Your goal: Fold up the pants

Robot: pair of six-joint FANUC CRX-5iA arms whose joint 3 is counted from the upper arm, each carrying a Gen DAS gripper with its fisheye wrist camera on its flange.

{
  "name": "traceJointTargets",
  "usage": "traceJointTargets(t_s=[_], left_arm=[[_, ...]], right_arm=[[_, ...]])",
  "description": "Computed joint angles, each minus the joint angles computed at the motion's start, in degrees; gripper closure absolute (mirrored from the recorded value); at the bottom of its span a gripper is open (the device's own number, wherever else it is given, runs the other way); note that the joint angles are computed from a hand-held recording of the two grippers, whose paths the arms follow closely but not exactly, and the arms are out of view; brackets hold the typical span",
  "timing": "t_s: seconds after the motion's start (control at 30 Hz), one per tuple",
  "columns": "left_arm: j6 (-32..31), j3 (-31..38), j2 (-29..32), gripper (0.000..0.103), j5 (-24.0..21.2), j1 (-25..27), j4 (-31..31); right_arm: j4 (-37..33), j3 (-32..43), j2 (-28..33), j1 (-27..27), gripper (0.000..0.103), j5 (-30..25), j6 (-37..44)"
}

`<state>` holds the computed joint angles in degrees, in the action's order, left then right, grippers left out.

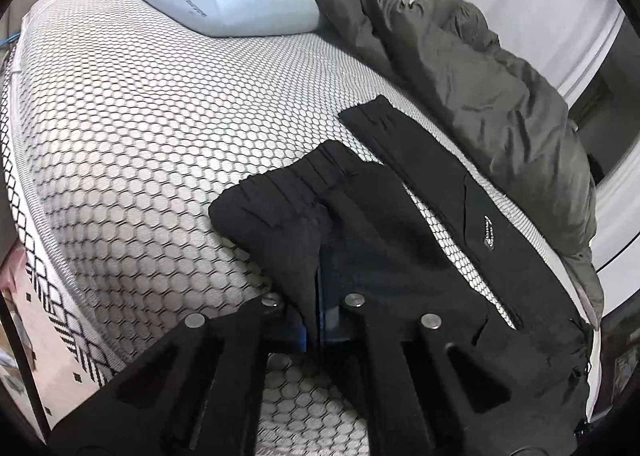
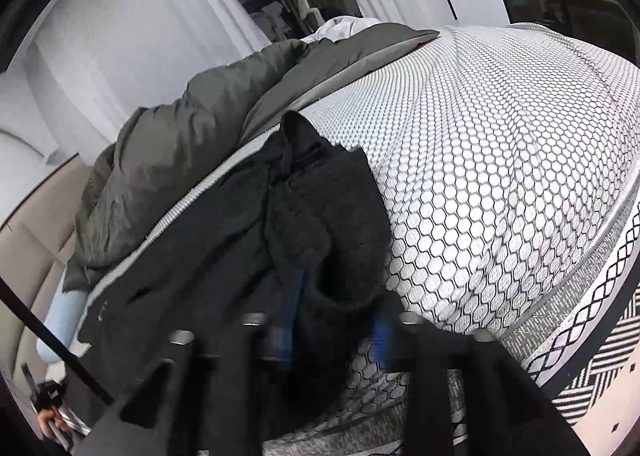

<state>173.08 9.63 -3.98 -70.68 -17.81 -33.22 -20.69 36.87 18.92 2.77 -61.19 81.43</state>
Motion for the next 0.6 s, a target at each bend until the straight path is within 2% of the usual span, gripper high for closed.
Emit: traceJointTargets(t_s=[0.13, 0.23, 0.3, 0.43, 0.5, 0.6], left_arm=[[3.6, -2.1, -2.9, 0.103, -0.6, -2.1, -2.6], [2.7, -3.9, -3.9, 0.103, 1.3, -0.1, 0.4], [2.6, -2.8, -3.4, 0.103, -0.1, -1.0, -1.0], [2.2, -2.7, -3.4, 0.103, 0.3, -0.7, -0.9], [2.2, -2.5, -3.8, 0.103, 0.6, -0.5, -1.0], [0.5, 1.0, -2.5, 0.103, -2.0, -2.1, -4.4]], right_arm=[[-1.4, -2.5, -3.2, -1.0, 0.089, 0.5, 2.1], [-4.5, -2.8, -3.8, -3.3, 0.089, -2.1, 2.5], [-3.4, -2.0, -2.9, -3.2, 0.089, -4.2, 1.1], [-5.1, -3.5, -4.6, -3.5, 0.089, -2.0, 0.9], [-4.9, -2.5, -4.2, -3.5, 0.089, -2.8, 0.0], [-4.6, -0.7, -4.0, -3.0, 0.089, -2.2, -0.1]])
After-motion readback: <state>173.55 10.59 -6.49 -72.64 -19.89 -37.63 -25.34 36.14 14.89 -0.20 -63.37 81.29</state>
